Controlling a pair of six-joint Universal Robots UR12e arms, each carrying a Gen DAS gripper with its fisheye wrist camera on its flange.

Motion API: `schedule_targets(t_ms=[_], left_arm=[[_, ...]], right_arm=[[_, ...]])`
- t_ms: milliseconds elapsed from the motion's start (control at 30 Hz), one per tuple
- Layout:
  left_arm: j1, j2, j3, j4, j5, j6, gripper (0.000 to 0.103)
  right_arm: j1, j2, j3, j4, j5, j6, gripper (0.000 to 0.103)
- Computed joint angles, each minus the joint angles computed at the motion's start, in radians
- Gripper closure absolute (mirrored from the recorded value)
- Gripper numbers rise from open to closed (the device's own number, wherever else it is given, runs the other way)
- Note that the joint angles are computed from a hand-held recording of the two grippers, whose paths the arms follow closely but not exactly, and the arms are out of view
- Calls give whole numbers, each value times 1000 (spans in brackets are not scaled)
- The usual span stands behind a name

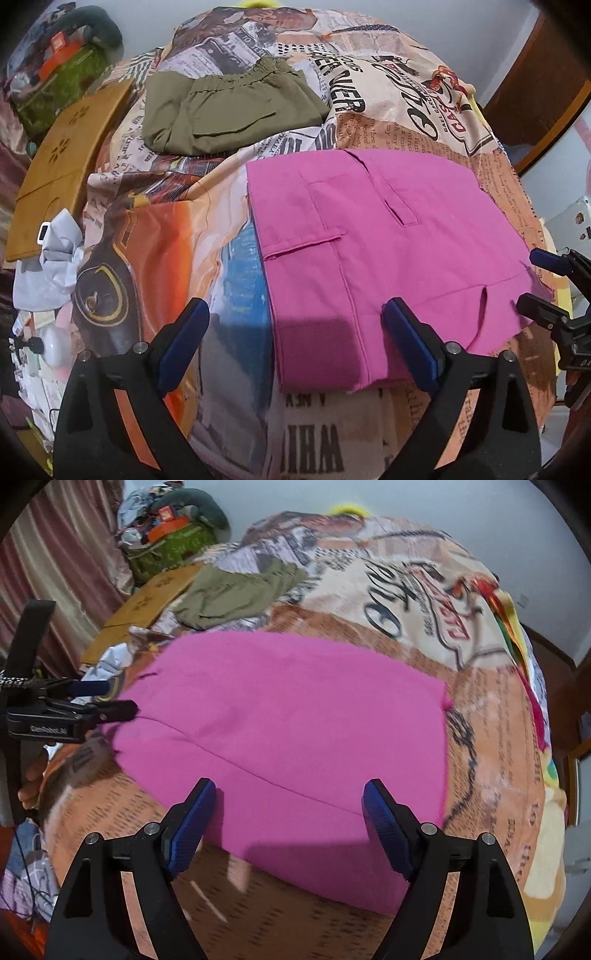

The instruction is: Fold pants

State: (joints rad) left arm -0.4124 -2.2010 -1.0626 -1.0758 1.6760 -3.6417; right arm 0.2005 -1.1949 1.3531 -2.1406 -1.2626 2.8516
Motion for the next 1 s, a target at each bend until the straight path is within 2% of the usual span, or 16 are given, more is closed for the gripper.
schedule_targets(t_ms=[133, 267, 367, 433, 533, 800, 867, 933, 1000], left_arm=[[2, 17, -18, 8, 11, -29, 6], [15, 38, -50, 20, -40, -79, 6], [22, 53, -79, 31, -85, -113, 6], [28, 63, -101, 47, -133, -135, 6], [37, 72, -122, 61, -211, -154, 6], [48, 80, -150, 116, -393, -196, 6], [51, 80, -151, 118, -415, -208, 6], [63, 78, -168, 157, -488, -243, 5], [70, 77, -181, 195, -517, -303, 3]], right_arm=[[14, 5, -9, -32, 29, -8, 24], [28, 19, -18, -56, 28, 0, 23], [40, 32, -29, -29, -11, -5, 23], [45, 40, -35, 7, -24, -18, 23], [41, 37, -25, 1, -18, -5, 17], [35, 33, -20, 13, 9, 1, 17], [34, 34, -19, 12, 13, 4, 17], [34, 33, -18, 12, 15, 5, 17], [34, 33, -18, 13, 14, 4, 17]])
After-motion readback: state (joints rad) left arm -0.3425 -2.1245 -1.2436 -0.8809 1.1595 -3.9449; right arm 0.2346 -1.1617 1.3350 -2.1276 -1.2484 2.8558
